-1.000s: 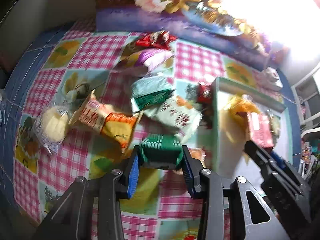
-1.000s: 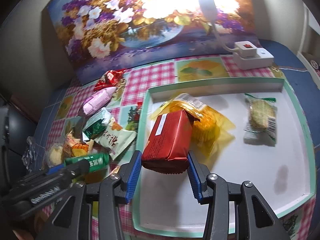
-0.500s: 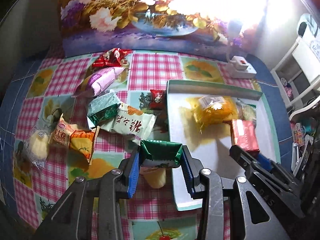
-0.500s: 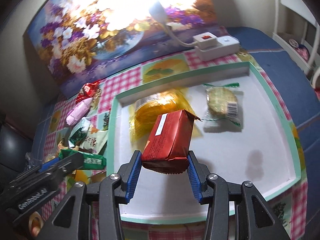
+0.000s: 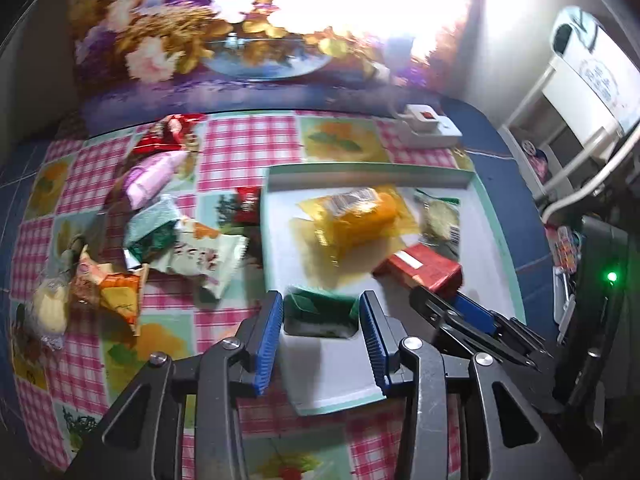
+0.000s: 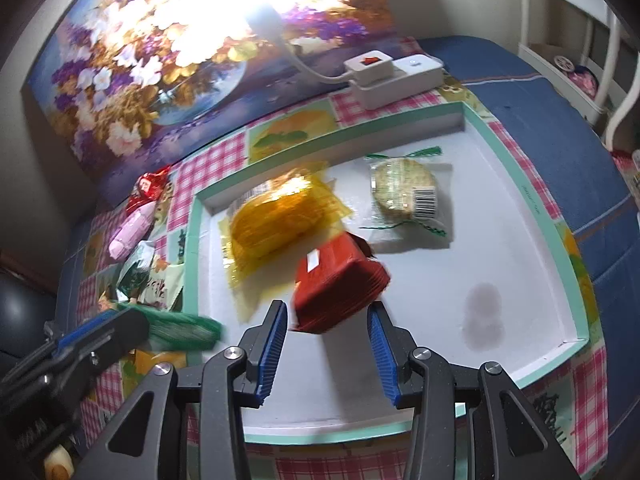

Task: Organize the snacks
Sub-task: 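Release the red box in the tray with right tool while left tool drops the green box there, then withdraw both open tools from the tray toward the snack pile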

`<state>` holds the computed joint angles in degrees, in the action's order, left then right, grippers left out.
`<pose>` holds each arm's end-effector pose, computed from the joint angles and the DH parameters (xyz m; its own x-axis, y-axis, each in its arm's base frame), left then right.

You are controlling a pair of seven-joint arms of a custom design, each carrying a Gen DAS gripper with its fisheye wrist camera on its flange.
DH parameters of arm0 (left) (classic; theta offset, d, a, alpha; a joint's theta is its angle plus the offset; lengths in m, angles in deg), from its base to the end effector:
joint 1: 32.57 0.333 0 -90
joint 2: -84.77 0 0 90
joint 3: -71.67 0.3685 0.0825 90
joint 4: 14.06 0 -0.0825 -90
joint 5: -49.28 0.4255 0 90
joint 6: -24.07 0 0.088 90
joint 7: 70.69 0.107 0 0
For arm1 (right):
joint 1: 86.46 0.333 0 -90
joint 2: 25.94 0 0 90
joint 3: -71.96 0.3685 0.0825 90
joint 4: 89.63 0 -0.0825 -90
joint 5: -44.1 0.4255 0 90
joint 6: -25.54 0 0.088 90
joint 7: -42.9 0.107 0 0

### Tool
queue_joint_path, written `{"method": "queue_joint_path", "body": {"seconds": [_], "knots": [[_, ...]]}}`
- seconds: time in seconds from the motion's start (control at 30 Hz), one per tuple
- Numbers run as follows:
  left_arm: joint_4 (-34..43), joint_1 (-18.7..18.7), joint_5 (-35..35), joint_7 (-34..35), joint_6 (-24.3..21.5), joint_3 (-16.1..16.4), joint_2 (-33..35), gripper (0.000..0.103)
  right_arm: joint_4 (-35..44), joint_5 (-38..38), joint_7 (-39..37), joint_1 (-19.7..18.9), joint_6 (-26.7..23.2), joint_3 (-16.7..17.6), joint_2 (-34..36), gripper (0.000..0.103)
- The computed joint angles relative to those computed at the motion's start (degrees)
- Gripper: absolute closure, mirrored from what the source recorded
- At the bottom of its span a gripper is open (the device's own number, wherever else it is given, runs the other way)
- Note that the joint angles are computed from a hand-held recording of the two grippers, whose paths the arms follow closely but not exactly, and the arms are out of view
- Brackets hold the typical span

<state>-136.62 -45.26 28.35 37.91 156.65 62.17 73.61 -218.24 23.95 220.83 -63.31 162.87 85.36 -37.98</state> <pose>0.5117 -0.2222 0.5635 -0.5189 -0.8350 0.1828 -0.8139 0.4173 -0.4043 0.4338 0.3263 0.5225 -0.5560 -0.7813 -0.2836 -0.6920 0.6241 -0.3627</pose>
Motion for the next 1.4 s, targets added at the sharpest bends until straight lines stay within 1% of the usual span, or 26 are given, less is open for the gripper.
{"method": "queue_joint_path", "body": {"seconds": [0.03,0.07,0.2,0.27,0.3,0.33,0.37,0.43,0.53,0.57,0.6,0.63,0.73,0.8,0.83,0.9,1.07,1.17,1.3,1.4], "knots": [[-0.07,-0.14,0.1,0.1,-0.04,-0.13,-0.12,0.055,-0.14,0.2,0.24,-0.03,-0.36,-0.04,-0.17,0.058],[-0.17,-0.25,0.53,-0.04,0.1,-0.36,-0.24,0.052,-0.31,0.53,0.38,-0.03,-0.61,-0.11,-0.33,0.058],[-0.26,-0.28,2.4,-1.25,0.13,-0.71,-0.22,0.052,-0.68,1.73,0.71,-0.1,-1.89,-0.24,-0.63,0.058],[-0.22,0.21,4.35,-3.23,0.26,-0.91,0.11,0.049,-0.58,1.42,1.5,-0.27,-3.17,-0.03,-0.78,0.058],[-0.21,0.53,5.43,-4.39,0.34,-0.95,0.3,0.039,-0.57,1.33,1.69,-0.29,-3.51,-0.01,-0.86,0.057],[-0.24,0.86,6.5,-5.66,0.49,-1.0,0.48,0.032,-0.57,1.26,1.83,-0.31,-3.76,-0.01,-0.9,0.054],[-0.27,1.09,7.31,-6.65,0.66,-1.0,0.63,0.03,-0.39,1.39,1.84,-0.29,-4.48,-0.01,-0.78,0.047],[-0.26,1.77,9.03,-9.16,0.76,-0.88,1.09,0.028,0.03,1.57,1.51,-0.15,-5.7,-0.06,-0.45,0.039],[-0.31,2.8,11.23,-12.68,0.64,-0.62,1.86,0.026,0.07,2.07,0.79,0.11,-5.75,-0.39,-0.14,0.035],[-0.33,3.19,12.38,-14.12,0.61,-0.64,2.17,0.026,0.03,2.21,0.58,0.17,-5.53,-0.46,-0.04,0.031],[-0.21,3.59,13.71,-15.59,0.5,-0.66,2.58,0.02,0.11,2.25,0.48,0.22,-5.57,-0.47,0.1,0.027],[-0.2,3.95,14.83,-16.84,0.53,-0.61,2.92,0.013,0.2,2.17,0.44,0.25,-5.67,-0.44,0.25,0.021],[-0.37,4.61,16.12,-18.8,0.99,-0.23,3.39,0.012,0.72,1.63,0.33,0.4,-6.24,-0.35,0.79,0.018],[-0.36,5.09,16.35,-20.1,1.05,0.11,3.74,0.011,1.04,1.06,0.35,0.52,-6.55,-0.29,1.11,0.008],[-0.33,5.35,16.46,-20.78,0.98,0.26,3.9,0.011,1.28,0.64,0.39,0.58,-6.83,-0.22,1.32,0.0],[-0.31,5.8,16.9,-21.94,0.88,0.46,4.1,0.007,1.72,-0.28,0.34,0.74,-7.16,-0.17,1.6,0.0],[-0.46,7.14,20.01,-25.36,1.23,0.77,4.15,0.007,3.07,-2.9,0.17,1.19,-7.52,0.05,2.49,0.0],[-0.6,8.02,22.14,-27.18,1.62,1.05,3.91,0.007,4.77,-6.84,0.95,1.55,-8.0,0.63,3.43,0.0],[-0.77,9.11,24.53,-29.26,2.08,1.39,3.51,0.007,7.92,-12.3,0.28,2.71,-7.25,1.01,5.67,0.0],[-0.87,10.02,26.47,-30.94,2.39,1.67,3.07,0.007,10.35,-13.46,-2.48,4.05,-6.01,0.62,7.75,0.0]]}}
